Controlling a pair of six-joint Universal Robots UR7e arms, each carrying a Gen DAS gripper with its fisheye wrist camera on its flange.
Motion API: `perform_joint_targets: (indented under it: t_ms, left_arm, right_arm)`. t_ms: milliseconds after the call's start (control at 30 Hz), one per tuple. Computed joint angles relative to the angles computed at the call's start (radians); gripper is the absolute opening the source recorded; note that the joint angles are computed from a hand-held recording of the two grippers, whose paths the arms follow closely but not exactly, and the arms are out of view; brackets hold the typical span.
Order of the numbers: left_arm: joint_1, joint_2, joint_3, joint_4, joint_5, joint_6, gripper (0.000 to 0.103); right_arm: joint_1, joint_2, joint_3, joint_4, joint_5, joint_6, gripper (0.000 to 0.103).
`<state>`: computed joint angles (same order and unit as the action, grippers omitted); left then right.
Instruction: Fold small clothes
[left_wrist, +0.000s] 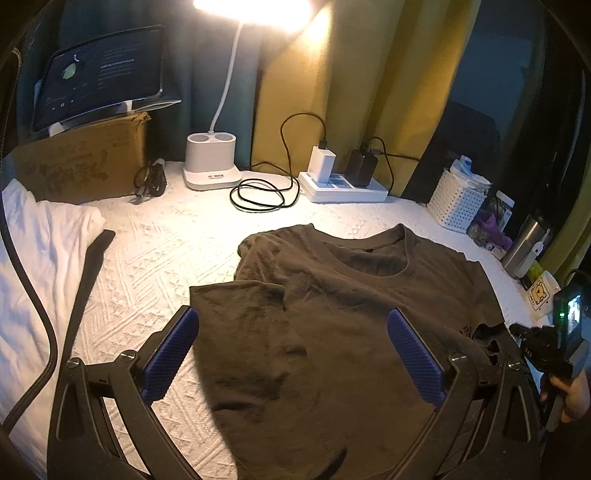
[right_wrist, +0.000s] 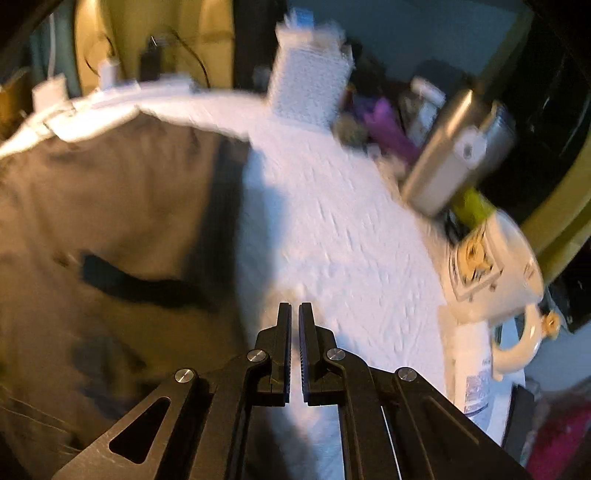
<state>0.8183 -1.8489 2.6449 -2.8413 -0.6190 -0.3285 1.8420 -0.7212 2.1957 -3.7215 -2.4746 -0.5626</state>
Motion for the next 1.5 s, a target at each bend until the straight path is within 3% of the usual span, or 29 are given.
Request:
perform_joint_targets:
  t_ms: [67,133,367,433,567,800,1000,1167,1400,1500]
  left_arm:
    - [-0.002,0.012,-0.005,0.011,0.001,-0.011,0.101]
    - [-0.004,0.02,-0.007,0.016,0.002,-0.018,0.101]
    - [-0.008,0.017,-0.011,0.031,0.01,-0.024,0.101]
    - [-0.002,0.013,-0.011,0.031,0.004,-0.022,0.101]
    - [0.006,0.007,-0.01,0.024,-0.009,-0.013,0.101]
    - [0.019,-0.029,0.0,0.012,-0.014,0.007,0.101]
    - [0.074,-0.047,-0.014,0.027,-0.034,0.031,0.101]
    - [0.157,-0.015,-0.057,0.015,-0.08,0.123,0.101]
    - [0.285,0.079,-0.13,-0.034,-0.204,0.252,0.101]
    - [0.32,0.115,-0.15,-0.031,-0.209,0.263,0.101]
  right_arm:
    - [-0.007,0.014,0.0,-0.068,-0.007,-0.03,0.005]
    - [-0.012,-0.01,0.008,-0.037,-0.004,0.016,0.005]
    - [-0.043,-0.031,0.026,-0.058,0.027,0.044,0.005]
    - [-0.056,-0.08,0.044,0.028,0.072,0.156,0.006]
    - [-0.052,-0.145,0.072,0.121,0.267,0.234,0.006]
    - [-0.016,-0.12,0.019,0.205,0.344,0.281,0.006]
    - [-0.019,-0.104,-0.004,0.245,0.384,0.34,0.006]
    - [-0.027,-0.079,-0.037,0.319,0.422,0.381,0.006]
    - [0.016,-0.01,-0.106,0.363,0.447,0.352,0.007]
    - [0.022,0.005,-0.13,0.41,0.477,0.343,0.007]
